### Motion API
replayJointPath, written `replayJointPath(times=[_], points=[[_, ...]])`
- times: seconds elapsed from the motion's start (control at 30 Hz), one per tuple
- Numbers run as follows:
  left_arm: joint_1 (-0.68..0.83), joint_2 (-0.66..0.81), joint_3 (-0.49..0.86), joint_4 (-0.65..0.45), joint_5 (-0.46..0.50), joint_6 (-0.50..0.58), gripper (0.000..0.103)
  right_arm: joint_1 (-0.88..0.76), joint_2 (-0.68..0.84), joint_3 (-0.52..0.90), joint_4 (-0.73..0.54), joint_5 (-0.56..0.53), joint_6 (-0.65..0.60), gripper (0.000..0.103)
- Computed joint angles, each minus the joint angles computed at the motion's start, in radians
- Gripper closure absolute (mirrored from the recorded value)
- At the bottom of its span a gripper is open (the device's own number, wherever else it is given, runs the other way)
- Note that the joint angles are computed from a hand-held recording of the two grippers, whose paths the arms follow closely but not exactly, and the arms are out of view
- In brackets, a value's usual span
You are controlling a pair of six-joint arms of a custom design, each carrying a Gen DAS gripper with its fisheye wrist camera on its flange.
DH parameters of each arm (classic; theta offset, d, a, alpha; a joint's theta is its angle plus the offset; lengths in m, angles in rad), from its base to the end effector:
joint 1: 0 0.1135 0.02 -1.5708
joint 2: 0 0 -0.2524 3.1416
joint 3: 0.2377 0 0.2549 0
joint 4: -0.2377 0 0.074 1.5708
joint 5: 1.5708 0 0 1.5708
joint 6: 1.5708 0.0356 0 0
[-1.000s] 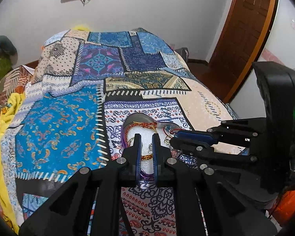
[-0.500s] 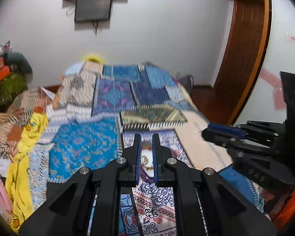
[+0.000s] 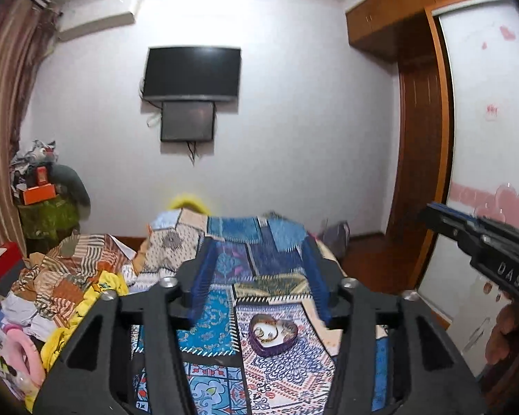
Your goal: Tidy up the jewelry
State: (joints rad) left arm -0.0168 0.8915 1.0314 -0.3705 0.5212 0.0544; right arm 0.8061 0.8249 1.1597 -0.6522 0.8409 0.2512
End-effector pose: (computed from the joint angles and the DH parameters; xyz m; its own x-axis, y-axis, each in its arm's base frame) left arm 0.2001 -0.0211 0.3799 -0.2010 0.0505 -0.9783 0.5109 0.8575 -0.0607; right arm 0.1270 0.0941 0.4065 -0.2070 0.0236 -0.9780 0.0625 0.9980 0.0109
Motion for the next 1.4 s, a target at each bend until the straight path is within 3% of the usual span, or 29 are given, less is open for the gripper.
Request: replayJointPath(times=[0.07,0.1,0.13,0.2,0.37,0.43,0.67,1.2,1.4], points=[[0.026,-0.047,-0.03,0.012,0.004,-0.021,0.028,0.066,0.003,-0.001,-0.006,0.083,0.018,0.086],[0.038,-0.066,-0.044,0.017,0.008,-0.028,0.024,0.075,0.005,-0.002,-0.002,0.1,0.022,0.072],[0.048,-0.08,-0.054,0.019,0.012,-0.033,0.02,0.101,0.004,-0.006,-0.003,0.136,0.04,0.047],[0.061,-0.099,-0.065,0.013,0.018,-0.031,0.017,0.127,-0.017,-0.035,0.029,0.188,0.046,0.02],[0.07,-0.128,-0.082,0.005,0.015,-0.016,0.004,0.192,0.021,-0.023,0.022,0.333,0.047,0.016],[0.069,-0.147,-0.089,0.002,0.008,-0.017,0.003,0.232,0.04,-0.005,-0.02,0.386,0.084,0.004],[0.057,-0.154,-0.094,0.005,-0.008,-0.011,0.003,0.283,0.055,0.022,-0.117,0.449,0.164,0.002],[0.04,-0.177,-0.118,0.005,-0.03,-0.006,0.001,0.332,0.067,0.066,-0.335,0.47,0.364,0.002],[0.025,-0.171,-0.113,0.0,-0.047,-0.006,0.001,0.318,0.068,0.071,-0.344,0.454,0.371,0.002]])
